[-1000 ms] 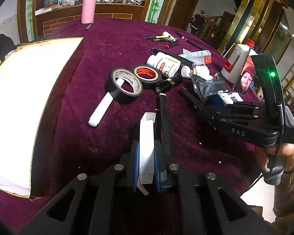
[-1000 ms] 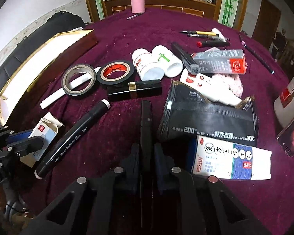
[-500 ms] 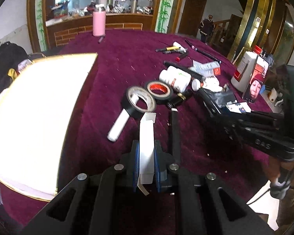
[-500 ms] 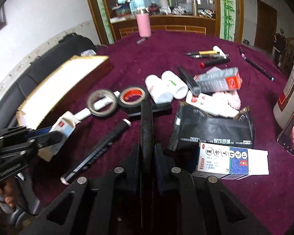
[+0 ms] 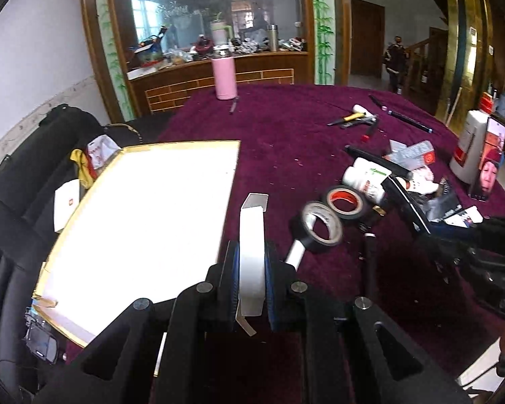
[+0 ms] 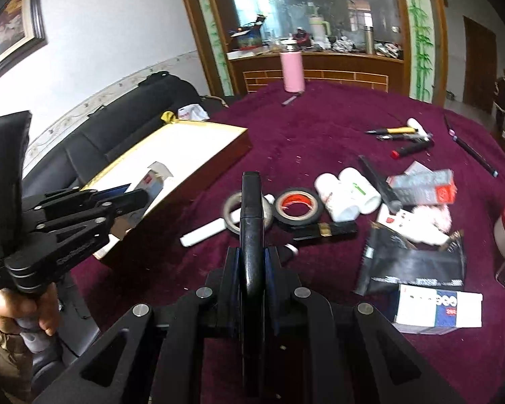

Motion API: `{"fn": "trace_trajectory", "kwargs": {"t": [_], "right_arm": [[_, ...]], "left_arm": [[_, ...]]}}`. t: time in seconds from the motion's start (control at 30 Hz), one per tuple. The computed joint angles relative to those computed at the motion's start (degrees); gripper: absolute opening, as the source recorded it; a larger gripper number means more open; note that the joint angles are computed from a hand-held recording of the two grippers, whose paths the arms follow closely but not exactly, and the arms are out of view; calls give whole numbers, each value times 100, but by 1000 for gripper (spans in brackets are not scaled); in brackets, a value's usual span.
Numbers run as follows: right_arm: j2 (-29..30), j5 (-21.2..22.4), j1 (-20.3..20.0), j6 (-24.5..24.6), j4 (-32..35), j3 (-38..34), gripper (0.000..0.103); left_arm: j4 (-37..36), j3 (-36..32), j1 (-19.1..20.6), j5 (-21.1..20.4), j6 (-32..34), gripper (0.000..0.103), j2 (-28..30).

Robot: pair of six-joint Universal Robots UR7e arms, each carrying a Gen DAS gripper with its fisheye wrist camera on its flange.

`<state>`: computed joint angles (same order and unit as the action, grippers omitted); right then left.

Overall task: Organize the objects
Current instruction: 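Carry the white box and black marker over the white tray with both tools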

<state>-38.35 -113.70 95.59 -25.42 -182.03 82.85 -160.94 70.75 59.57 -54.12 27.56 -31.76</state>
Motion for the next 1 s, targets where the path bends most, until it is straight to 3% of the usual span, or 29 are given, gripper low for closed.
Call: {"fn": "trace_trajectory", "kwargs": {"t": [0.43, 0.67, 1.0], "right_arm": [[368, 233, 201, -142, 495, -631, 16], [825, 641, 319, -101, 1365, -1517, 16], [1545, 1437, 308, 322, 2723, -2902, 16]], "left_arm": [[223, -146, 234, 83, -215, 13, -132], [553, -511, 519, 64, -706, 13, -222], [1017, -1007, 799, 21, -1145, 13, -150]]}}
